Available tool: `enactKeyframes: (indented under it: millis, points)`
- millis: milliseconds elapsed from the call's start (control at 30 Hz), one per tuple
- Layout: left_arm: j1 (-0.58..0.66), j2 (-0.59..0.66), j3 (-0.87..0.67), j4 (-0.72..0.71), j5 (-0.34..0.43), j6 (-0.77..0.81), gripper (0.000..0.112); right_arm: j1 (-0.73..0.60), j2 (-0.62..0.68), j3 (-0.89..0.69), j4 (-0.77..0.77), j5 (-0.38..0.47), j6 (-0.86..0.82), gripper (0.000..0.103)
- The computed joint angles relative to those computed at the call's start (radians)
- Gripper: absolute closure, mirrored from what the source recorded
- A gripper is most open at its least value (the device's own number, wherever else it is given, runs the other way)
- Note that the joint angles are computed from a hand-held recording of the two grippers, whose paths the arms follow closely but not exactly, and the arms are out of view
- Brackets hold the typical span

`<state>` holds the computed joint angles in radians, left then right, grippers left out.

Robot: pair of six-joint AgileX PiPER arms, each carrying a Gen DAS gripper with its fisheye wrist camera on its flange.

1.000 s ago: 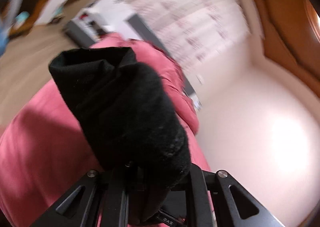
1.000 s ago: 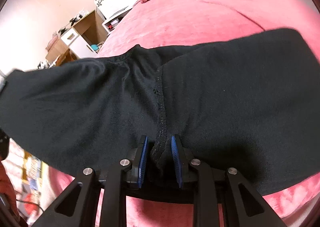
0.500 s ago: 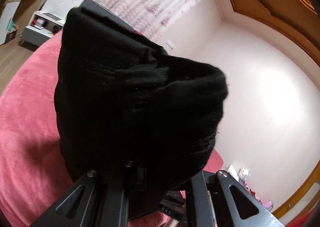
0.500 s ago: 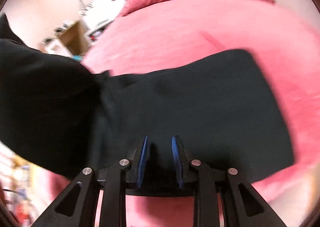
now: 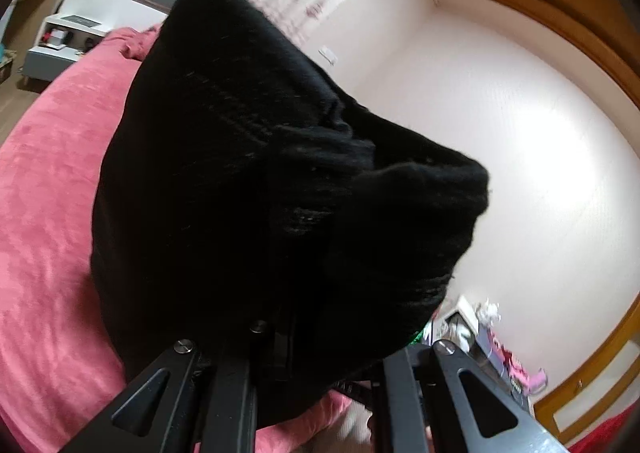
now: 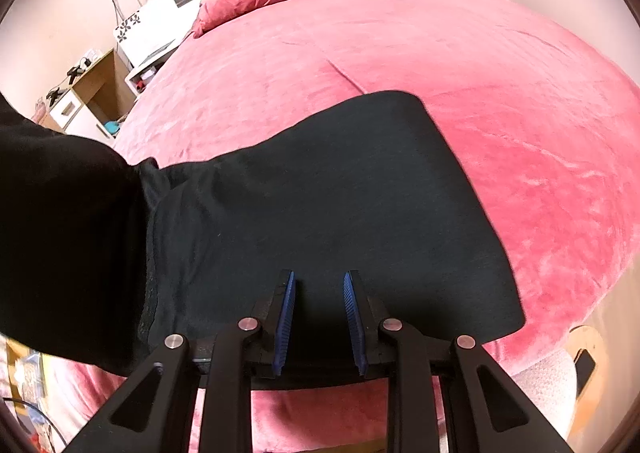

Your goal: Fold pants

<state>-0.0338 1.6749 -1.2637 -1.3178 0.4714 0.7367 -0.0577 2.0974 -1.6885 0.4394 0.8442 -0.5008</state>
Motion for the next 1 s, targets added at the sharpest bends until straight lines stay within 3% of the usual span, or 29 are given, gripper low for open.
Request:
enactKeyframes:
  millis: [233, 500, 700, 767, 833, 933, 1000]
  points:
    - [-0.049, 0.131, -0.14, 0.127, 0.049, -0.109, 0.1, -0.053, 0.033, -0.08, 0.0, 0.026, 0.056, 0.076]
    - [-0.1, 0.267, -0.305, 0.347, 0.073, -0.283, 0.1, -0.153, 0.062, -0.134, 0.156, 0.085, 0.011, 0.071]
    - [-0.16, 0.404, -0.485, 0.606, 0.112, -0.504, 0.1, -0.201, 0.084, -0.163, 0.224, 0.127, 0.011, 0.071]
    - [-0.189, 0.456, -0.56, 0.727, 0.133, -0.602, 0.097, -0.21, 0.085, -0.16, 0.241, 0.135, 0.023, 0.071]
    - [-0.219, 0.508, -0.639, 0.833, 0.167, -0.679, 0.088, -0.218, 0.087, -0.165, 0.241, 0.141, 0.037, 0.071]
    - [-0.232, 0.543, -0.693, 0.866, 0.224, -0.694, 0.08, -0.231, 0.087, -0.167, 0.249, 0.149, 0.046, 0.071]
    - [-0.226, 0.533, -0.668, 0.798, 0.227, -0.627, 0.073, -0.238, 0.092, -0.178, 0.258, 0.16, 0.051, 0.071]
